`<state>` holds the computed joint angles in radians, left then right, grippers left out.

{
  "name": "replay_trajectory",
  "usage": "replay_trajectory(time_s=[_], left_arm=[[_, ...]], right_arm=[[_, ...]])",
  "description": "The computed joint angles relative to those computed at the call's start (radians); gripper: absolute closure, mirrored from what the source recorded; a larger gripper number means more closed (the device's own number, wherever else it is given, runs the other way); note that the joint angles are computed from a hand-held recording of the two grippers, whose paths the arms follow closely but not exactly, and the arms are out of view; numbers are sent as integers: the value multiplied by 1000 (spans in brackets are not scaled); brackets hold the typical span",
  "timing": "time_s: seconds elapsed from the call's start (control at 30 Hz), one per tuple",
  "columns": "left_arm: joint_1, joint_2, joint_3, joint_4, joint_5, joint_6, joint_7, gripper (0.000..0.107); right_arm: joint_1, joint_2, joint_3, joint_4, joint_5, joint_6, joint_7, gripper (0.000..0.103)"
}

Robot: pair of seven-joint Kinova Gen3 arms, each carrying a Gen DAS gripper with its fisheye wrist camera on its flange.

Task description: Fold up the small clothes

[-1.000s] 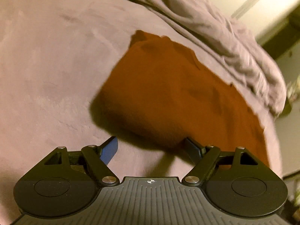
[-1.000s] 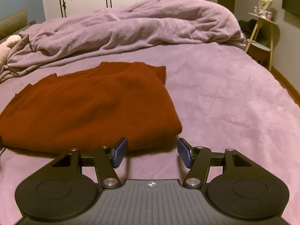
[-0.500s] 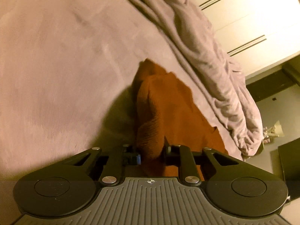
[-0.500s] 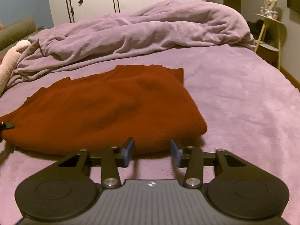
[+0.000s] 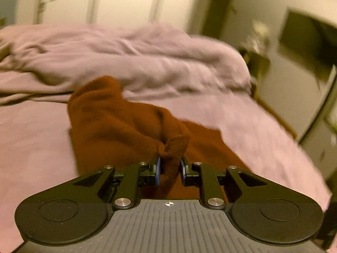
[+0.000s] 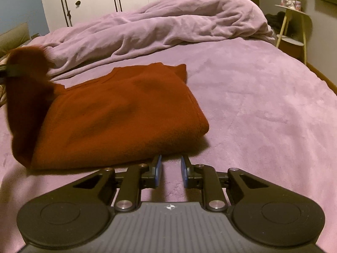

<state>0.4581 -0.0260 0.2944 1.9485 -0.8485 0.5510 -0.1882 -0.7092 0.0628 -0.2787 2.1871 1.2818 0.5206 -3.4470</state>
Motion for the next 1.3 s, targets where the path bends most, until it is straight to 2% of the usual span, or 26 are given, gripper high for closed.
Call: replay_trajectory(time_s=[0.07, 0.13, 0.23, 0.3, 0.33, 0.43, 0.5, 0.57, 0.6, 0.63, 0.67, 0.73, 0.77, 0.87, 1.0, 1.13, 1.2, 1.3], left_arm=[[-36, 87, 45, -22, 47, -33, -6, 67], [-41, 117, 48, -10, 123, -53, -12, 67], [59, 26, -59, 62, 145, -94, -26, 66], [87, -67, -91, 125, 149, -116, 40, 56], [78, -113, -79, 149, 142, -111, 61, 50], [-41, -193, 31, 186, 102, -11, 146, 49], [-115, -168, 83, 162, 117, 70, 171, 49], [-178, -121, 119, 142, 117, 127, 202, 50], [-196, -96, 121, 134, 127, 131, 193, 50], [-199, -78, 104, 129, 148, 118, 167, 50], [-187, -66, 69, 127, 182, 90, 126, 50], [-146, -45, -12, 131, 257, 15, 45, 49], [-140, -36, -28, 129, 284, -3, 17, 49], [-132, -17, -36, 122, 307, -22, -36, 47], [-112, -3, -42, 104, 309, 4, -76, 43], [-113, -17, -57, 124, 338, -19, -114, 42], [-118, -15, -57, 125, 346, -28, -121, 42], [-120, -7, -54, 119, 338, -28, -118, 41]], right_arm=[[16, -8, -1, 8, 0, -26, 4, 84], [76, -14, -52, 13, -7, -40, 22, 84], [215, -28, -174, 25, 9, -62, 39, 84], [256, -40, -207, 30, 22, -66, 36, 84], [259, -46, -208, 32, 41, -67, 18, 84], [283, -54, -219, 26, 124, -98, -60, 84], [291, -35, -215, 0, 136, -129, -65, 83], [301, -10, -207, -35, 122, -175, -53, 73], [302, -1, -193, -52, 101, -207, -37, 69], [313, 11, -197, -72, 66, -225, -6, 61], [316, 21, -191, -89, 25, -246, 35, 57], [319, 48, -186, -121, -46, -271, 116, 57], [320, 59, -189, -137, -81, -265, 157, 56], [286, 79, -159, -175, -196, -244, 279, 54], [316, 89, -168, -208, -359, -242, 406, 52], [304, 86, -133, -231, -501, -222, 448, 52], [363, 76, -160, -214, -560, -286, 478, 52], [502, 108, -272, -199, -682, -408, 576, 47]])
